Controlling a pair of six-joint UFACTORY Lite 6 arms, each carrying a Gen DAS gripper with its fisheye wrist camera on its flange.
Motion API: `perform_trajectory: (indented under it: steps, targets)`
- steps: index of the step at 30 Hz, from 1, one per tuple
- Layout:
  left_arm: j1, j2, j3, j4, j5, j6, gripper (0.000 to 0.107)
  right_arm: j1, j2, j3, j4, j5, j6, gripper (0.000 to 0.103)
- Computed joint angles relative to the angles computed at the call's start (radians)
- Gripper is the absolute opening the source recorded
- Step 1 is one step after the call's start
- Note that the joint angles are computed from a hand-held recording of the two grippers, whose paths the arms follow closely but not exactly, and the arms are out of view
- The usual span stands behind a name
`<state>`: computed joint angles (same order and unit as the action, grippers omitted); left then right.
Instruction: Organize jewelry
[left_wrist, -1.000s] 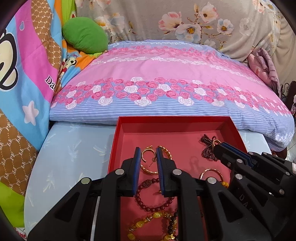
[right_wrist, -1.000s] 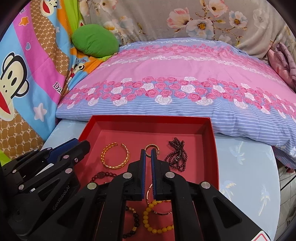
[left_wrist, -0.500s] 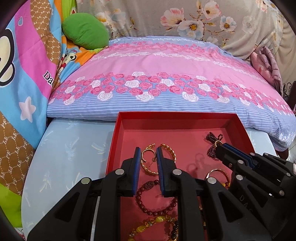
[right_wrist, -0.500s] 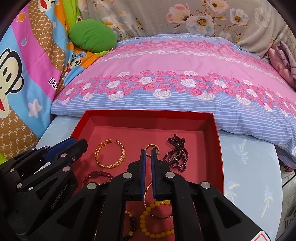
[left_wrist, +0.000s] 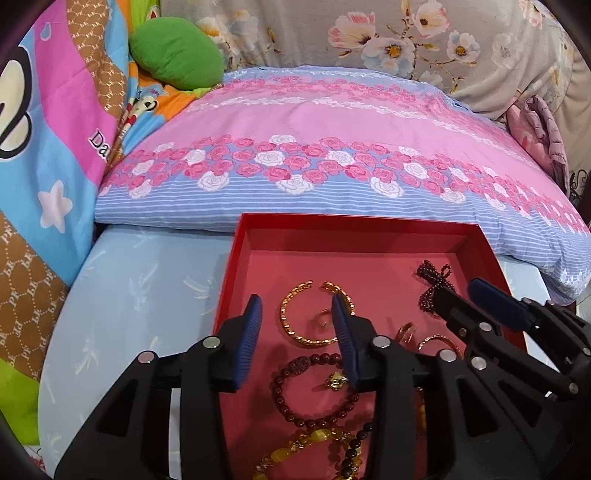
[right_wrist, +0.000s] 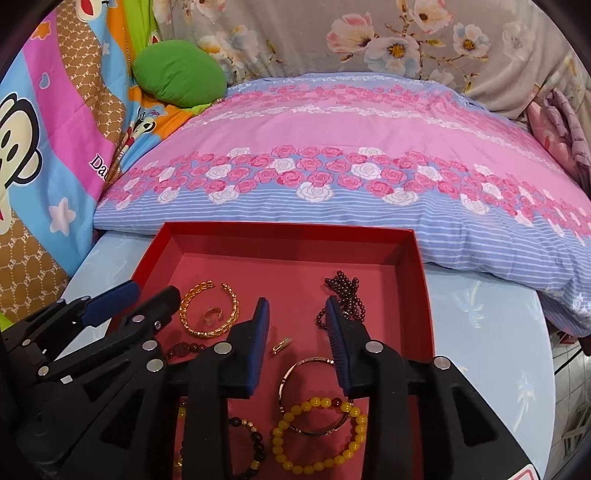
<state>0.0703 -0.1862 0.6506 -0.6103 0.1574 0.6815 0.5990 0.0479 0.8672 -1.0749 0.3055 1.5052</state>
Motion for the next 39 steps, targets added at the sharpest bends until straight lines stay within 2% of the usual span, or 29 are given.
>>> perform_trajectory:
  steps: [2, 5, 7, 16, 29, 34, 39]
  targets:
    - [-0.01, -0.027, -0.016, 0.157, -0.01, -0.153, 0.04, 0.009, -0.011, -0.006, 0.002, 0.013, -0.002, 0.032]
    - [-0.009, -0.063, -0.033, 0.282, 0.001, -0.28, 0.044, 0.018, -0.04, -0.025, 0.024, 0.023, -0.014, 0.034]
    - [-0.01, -0.097, -0.051, 0.39, 0.013, -0.396, 0.051, 0.037, -0.064, -0.038, 0.027, 0.053, -0.002, 0.035]
    - [-0.028, -0.296, -0.131, 0.598, 0.138, -0.614, 0.056, 0.125, -0.237, -0.149, 0.101, 0.164, 0.004, 0.041]
    - [-0.02, -0.797, -0.329, 0.587, 0.452, -0.618, 0.057, 0.469, -0.512, -0.316, 0.162, 0.491, 0.158, 0.043]
    - [0.01, -0.968, -0.386, 0.557, 0.583, -0.578, 0.057, 0.627, -0.551, -0.351, 0.172, 0.626, 0.261, 0.044]
    - [0.049, -1.125, -0.444, 0.532, 0.701, -0.548, 0.057, 0.742, -0.571, -0.387, 0.197, 0.697, 0.338, 0.045]
